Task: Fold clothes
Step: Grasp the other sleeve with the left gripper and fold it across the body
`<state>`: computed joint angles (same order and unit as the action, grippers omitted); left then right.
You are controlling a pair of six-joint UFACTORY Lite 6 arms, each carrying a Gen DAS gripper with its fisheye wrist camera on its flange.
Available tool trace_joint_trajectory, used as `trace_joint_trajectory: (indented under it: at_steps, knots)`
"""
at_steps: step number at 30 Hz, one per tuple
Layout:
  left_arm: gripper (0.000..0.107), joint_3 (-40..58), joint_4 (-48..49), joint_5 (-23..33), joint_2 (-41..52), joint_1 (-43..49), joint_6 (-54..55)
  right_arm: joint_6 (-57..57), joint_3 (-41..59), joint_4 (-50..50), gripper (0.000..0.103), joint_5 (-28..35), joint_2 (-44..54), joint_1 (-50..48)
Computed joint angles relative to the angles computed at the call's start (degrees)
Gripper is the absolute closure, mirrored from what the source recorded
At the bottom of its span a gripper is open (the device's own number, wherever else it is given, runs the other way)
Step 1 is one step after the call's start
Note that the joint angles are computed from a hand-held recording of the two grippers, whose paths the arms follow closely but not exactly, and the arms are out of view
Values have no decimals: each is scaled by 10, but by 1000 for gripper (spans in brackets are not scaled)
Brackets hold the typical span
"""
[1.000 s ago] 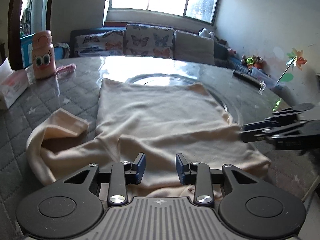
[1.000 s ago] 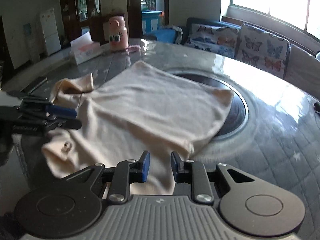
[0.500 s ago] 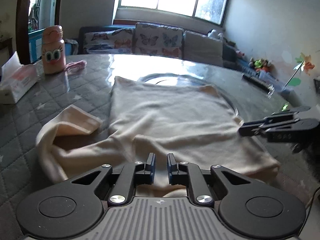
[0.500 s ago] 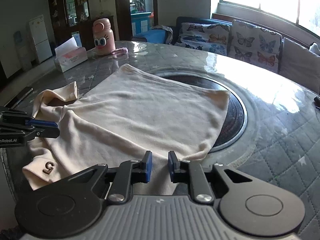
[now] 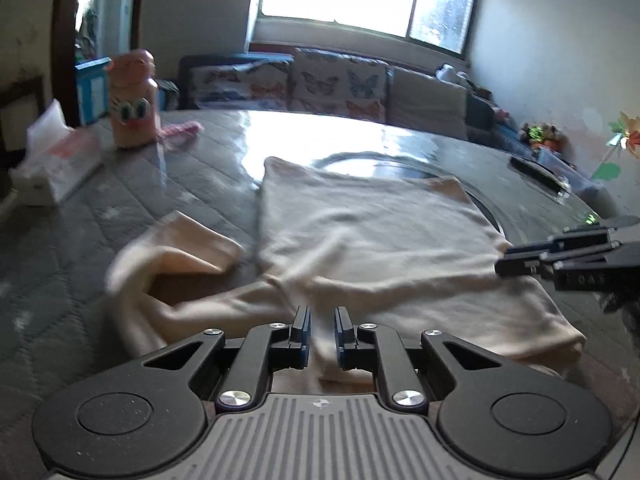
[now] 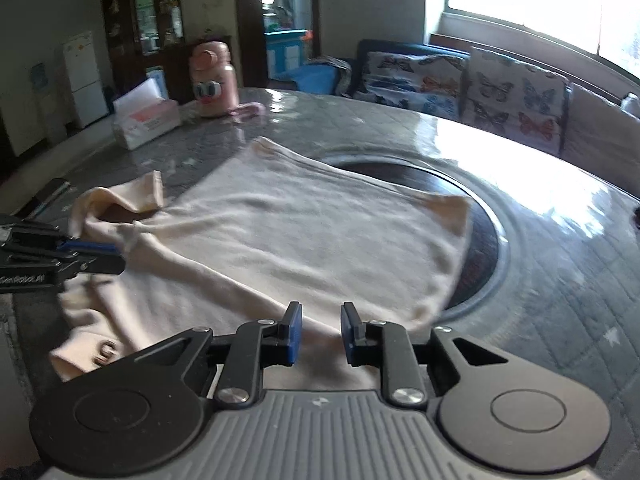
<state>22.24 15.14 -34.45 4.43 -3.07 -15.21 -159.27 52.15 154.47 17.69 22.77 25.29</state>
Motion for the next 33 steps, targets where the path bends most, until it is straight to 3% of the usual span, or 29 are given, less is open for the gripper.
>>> trace_joint_trajectory:
  at_steps: [5, 10, 13, 17, 19, 22, 28, 33]
  knots:
    - [89, -2, -91, -3, -28, 24, 94, 49, 37, -60, 81, -5, 34, 44]
    - [60, 21, -184, -24, -7, 36, 212, 64, 74, -93, 79, -9, 63, 88]
    - [57, 41, -202, -33, 29, 40, 256, 99, 93, -137, 76, -13, 78, 107]
    - [58, 64, -212, -39, 75, 45, 292, 106, 100, -149, 73, -18, 87, 118]
    - [87, 76, -232, -44, 96, 45, 314, 117, 97, -156, 73, -16, 82, 116]
    - [99, 76, -174, -25, 83, 74, 259, 129, 85, -162, 73, -12, 68, 106]
    - [101, 50, 60, 17, -26, 133, 5, 118, 50, -136, 73, 1, 31, 80]
    - [101, 30, 238, -2, -113, 125, -202, 89, 7, -97, 73, 13, -10, 53]
